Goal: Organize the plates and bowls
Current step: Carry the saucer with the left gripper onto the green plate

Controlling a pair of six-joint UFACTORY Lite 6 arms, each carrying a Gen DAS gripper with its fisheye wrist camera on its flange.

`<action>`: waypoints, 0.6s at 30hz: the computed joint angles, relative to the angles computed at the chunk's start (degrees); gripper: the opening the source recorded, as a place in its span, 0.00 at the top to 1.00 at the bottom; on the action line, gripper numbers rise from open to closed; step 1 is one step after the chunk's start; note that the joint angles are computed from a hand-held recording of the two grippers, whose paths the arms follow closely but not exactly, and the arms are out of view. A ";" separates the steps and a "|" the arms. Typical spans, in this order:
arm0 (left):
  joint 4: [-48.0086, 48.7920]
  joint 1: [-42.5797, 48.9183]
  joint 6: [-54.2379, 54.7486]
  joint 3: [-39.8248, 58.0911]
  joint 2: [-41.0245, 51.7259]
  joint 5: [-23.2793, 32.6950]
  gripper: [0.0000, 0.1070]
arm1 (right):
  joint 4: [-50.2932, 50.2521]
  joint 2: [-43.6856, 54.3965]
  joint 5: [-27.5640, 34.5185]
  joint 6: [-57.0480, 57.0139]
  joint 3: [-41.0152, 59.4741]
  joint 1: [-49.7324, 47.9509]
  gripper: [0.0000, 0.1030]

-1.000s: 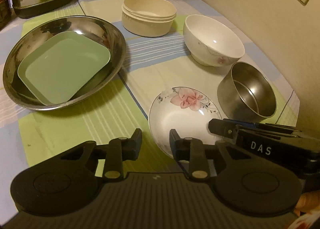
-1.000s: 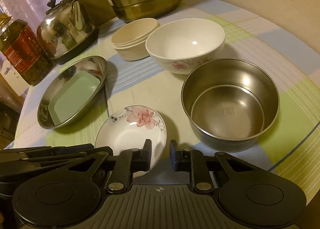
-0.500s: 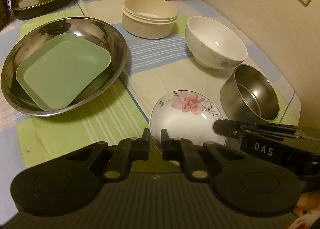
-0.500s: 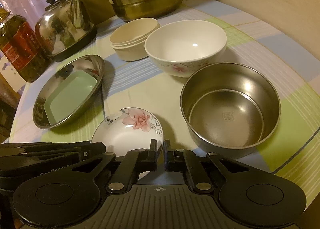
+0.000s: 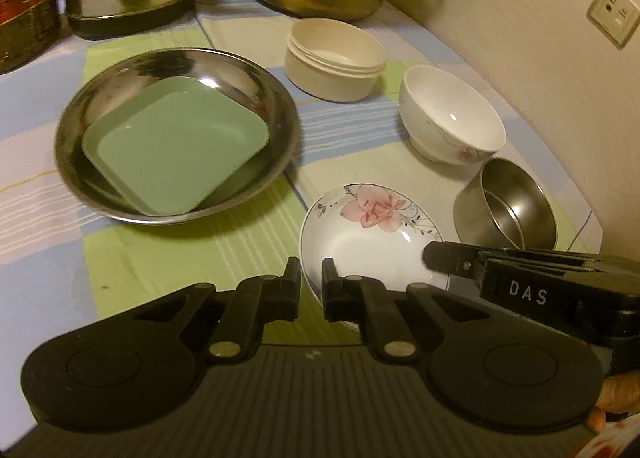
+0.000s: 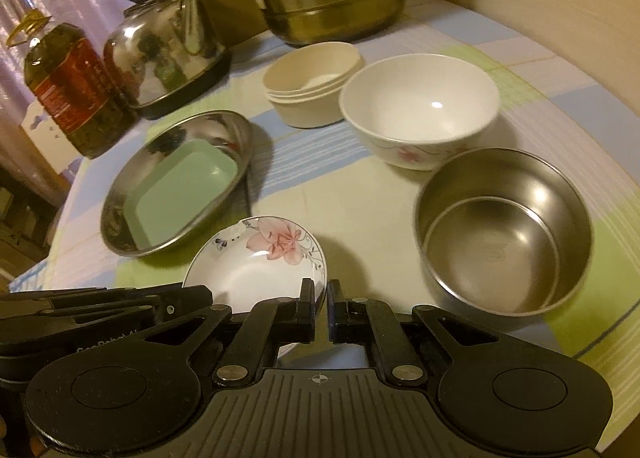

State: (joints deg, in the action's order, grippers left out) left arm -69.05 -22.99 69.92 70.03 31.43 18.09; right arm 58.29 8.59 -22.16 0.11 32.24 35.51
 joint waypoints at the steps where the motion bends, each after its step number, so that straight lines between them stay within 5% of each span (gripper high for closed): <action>1: -0.31 0.42 0.23 -0.48 -0.66 -0.11 0.91 | -0.20 0.06 0.24 -0.20 0.47 0.02 0.94; 18: 0.64 5.53 -1.31 -0.01 -2.61 -2.21 0.91 | -10.01 6.99 4.12 1.39 11.80 -2.02 0.94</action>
State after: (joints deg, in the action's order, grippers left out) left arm -68.41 -17.45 68.61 70.01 28.82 15.89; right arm 48.28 15.58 -18.04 1.50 44.04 33.49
